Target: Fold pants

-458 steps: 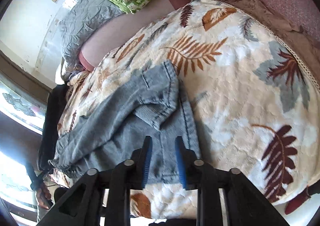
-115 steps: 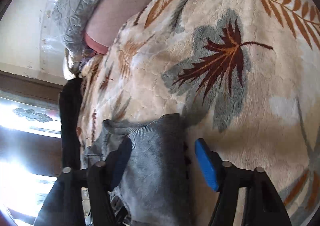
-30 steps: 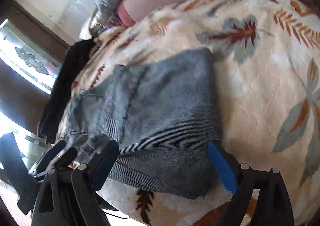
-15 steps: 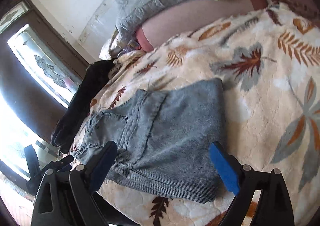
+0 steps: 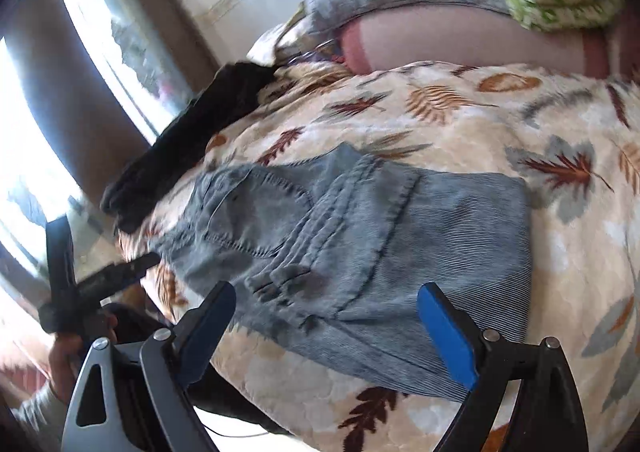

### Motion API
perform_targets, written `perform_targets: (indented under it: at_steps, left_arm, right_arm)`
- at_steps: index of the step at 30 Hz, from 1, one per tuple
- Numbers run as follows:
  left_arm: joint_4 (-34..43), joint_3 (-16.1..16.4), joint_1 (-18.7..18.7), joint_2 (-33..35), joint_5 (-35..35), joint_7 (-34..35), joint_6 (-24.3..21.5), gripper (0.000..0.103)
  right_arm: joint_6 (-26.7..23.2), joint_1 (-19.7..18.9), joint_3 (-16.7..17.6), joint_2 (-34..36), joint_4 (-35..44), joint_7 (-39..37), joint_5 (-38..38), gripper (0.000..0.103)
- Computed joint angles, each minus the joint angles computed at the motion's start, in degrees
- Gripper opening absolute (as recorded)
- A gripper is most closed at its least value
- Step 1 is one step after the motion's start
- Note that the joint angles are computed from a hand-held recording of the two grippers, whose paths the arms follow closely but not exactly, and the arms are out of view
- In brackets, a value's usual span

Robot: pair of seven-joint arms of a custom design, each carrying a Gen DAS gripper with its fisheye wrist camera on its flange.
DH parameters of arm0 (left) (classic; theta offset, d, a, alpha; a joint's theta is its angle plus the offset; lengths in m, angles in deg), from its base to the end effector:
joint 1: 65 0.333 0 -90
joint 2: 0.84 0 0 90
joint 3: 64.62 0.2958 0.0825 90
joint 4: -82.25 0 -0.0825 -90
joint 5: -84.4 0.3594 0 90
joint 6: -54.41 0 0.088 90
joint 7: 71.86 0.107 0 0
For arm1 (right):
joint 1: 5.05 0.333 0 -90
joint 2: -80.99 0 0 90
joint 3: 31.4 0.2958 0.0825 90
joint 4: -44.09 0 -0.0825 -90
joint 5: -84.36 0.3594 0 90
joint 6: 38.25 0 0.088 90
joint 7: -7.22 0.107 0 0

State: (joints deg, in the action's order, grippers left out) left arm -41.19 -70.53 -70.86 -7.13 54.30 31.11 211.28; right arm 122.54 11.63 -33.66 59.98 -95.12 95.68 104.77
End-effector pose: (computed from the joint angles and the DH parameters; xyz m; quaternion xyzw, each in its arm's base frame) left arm 0.5331 -0.0929 0.5146 -0.6490 0.6642 -0.3529 0.1148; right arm 0.4525 0.0976 0.5193 -0.6497 0.6604 -0.1266 0.3546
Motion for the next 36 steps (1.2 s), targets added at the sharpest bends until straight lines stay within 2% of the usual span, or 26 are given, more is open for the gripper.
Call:
perform_targets:
  at_steps: [2,4,6,7,11,12,13,15,18,21,25,27,29,32,34,36]
  left_arm:
    - [-0.3,0.2,-0.3,-0.3,-1.0,1.3,0.2,0.095]
    - [-0.5,0.5,-0.6,-0.6,-3.0,2.9,0.1,0.095]
    - [-0.6,0.7,-0.8,-0.8,-4.5,4.2,0.2,0.095]
    - [-0.7,0.8,-0.9,-0.8,-5.2,4.8,0.4,0.095]
    - [-0.3,0.8,-1.2,-0.1,-7.6,7.0,0.5,0.095]
    - [-0.1,0.7,-1.2,0.2,-8.1,7.4,0.4,0.095]
    - [0.1,0.6,-1.1,0.5,-8.5,7.8,0.3,0.095]
    - [0.3,0.5,-1.0,0.9,-9.6,8.5,0.0,0.095]
    - [0.3,0.4,-0.8,1.1,-11.0,9.4,-0.1,0.095]
    - [0.5,0.3,-0.5,1.4,-12.1,10.1,0.0,0.095]
    - [0.8,0.0,-0.1,1.9,-11.9,9.9,-0.5,0.095]
    - [0.4,-0.2,0.0,1.7,-11.6,10.1,-0.1,0.095]
    - [0.1,-0.4,0.0,1.6,-11.0,9.9,0.6,0.095]
    - [0.5,-0.5,-0.2,1.8,-11.0,9.9,0.1,0.095]
    - [0.0,-0.7,-0.3,1.6,-10.7,10.4,1.2,0.095]
    - [-0.3,-0.8,-0.5,1.5,-9.8,10.3,1.9,0.095]
  right_arm:
    - [-2.9,-3.5,4.4,3.8,3.9,4.0,-8.1,0.068]
    - [-4.8,-4.7,6.1,6.9,6.8,6.6,-13.4,0.051]
    - [-6.6,-5.3,6.8,9.1,9.0,8.6,-18.0,0.049]
    - [-7.6,-4.8,6.5,10.1,9.9,8.2,-18.2,0.039]
    - [-9.2,-4.3,6.2,12.2,11.7,9.0,-21.5,0.031]
    - [-9.7,-3.8,5.9,12.6,12.2,7.6,-20.7,0.021]
    - [-10.5,-3.5,5.8,12.9,12.8,7.1,-20.6,0.016]
    - [-12.2,-3.3,5.8,13.4,14.0,6.5,-21.3,0.014]
    - [-11.1,-2.4,4.1,11.6,13.0,3.3,-13.8,0.014]
    - [-8.6,-1.2,3.1,8.5,10.8,-0.5,-8.2,0.014]
    - [-9.7,0.0,3.0,9.9,9.5,-4.2,-4.1,0.014]
    - [-6.0,1.1,2.1,9.3,6.9,-7.6,1.5,0.017]
    - [-6.7,1.6,1.0,9.0,6.9,-10.3,6.1,0.017]
    - [-8.2,1.7,0.9,8.9,7.6,-12.2,9.6,0.031]
    - [-7.7,2.2,0.8,8.0,7.5,-13.9,13.3,0.064]
    - [-3.9,2.4,1.7,6.5,6.0,-13.3,14.8,0.079]
